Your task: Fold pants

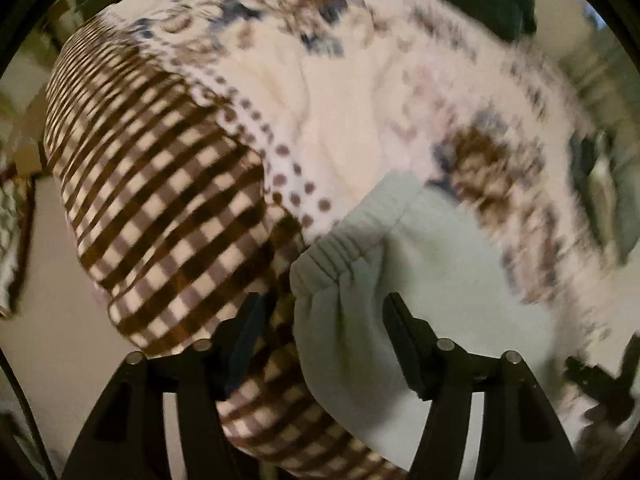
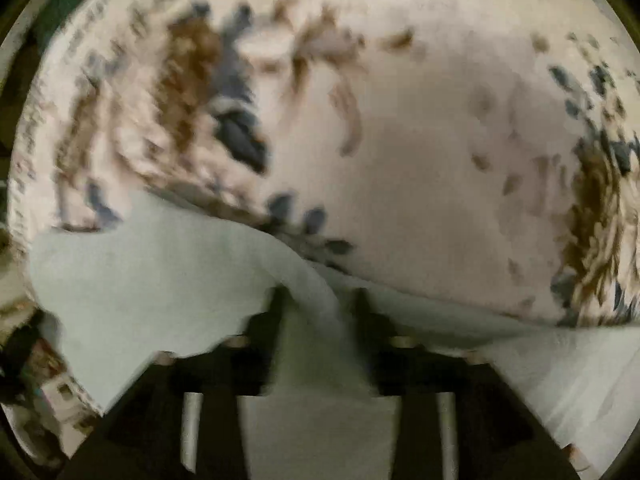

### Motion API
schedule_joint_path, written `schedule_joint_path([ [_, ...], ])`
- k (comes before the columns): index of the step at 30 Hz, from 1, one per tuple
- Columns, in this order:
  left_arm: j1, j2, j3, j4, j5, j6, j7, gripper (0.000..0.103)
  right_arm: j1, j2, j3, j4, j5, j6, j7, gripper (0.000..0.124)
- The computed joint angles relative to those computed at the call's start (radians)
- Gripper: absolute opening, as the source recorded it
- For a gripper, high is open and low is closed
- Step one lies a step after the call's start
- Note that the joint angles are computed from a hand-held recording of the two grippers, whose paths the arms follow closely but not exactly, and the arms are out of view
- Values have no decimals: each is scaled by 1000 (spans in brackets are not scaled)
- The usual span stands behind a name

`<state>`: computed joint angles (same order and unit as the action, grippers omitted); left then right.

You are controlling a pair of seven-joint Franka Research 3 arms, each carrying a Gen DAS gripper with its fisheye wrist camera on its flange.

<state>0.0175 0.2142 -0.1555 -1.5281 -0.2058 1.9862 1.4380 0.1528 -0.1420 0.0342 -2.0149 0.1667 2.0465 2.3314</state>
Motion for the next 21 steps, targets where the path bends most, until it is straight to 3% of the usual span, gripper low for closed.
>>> schedule_joint_path([
  [1, 11, -6, 2, -3, -26, 5, 6, 71, 6, -35, 16, -30, -16, 83, 34, 75],
  [3, 37, -2, 5, 2, -106, 4, 15, 80, 22, -69, 39, -62, -12, 188, 75, 81],
  [8, 69, 183, -5, 158, -186, -69, -75, 80, 126, 29, 80, -69, 228, 407, 153, 81],
  [11, 85, 351, -43, 335, -200, -178, -93, 75, 176, 151, 95, -26, 327, 494, 177, 81],
  [12, 87, 372, -57, 357, -199, -186, -75, 44, 189, 173, 98, -15, 342, 500, 187, 81],
  [14, 98, 384, -93, 382, -219, -193, 4, 23, 218, 196, 107, -6, 337, 515, 229, 81],
  [16, 97, 340, -99, 353, -215, -135, 76, 19, 234, 203, 104, 0, 304, 493, 269, 79],
  [17, 75, 321, -80, 350, -155, -107, 105, 19, 243, 195, 102, -3, 267, 479, 305, 79],
  [19, 32, 367, -44, 409, -27, -163, 111, 20, 253, 181, 97, -6, 186, 421, 390, 78],
  [21, 44, 416, -49, 453, -36, -230, 84, 25, 259, 164, 96, -22, 136, 376, 479, 78],
])
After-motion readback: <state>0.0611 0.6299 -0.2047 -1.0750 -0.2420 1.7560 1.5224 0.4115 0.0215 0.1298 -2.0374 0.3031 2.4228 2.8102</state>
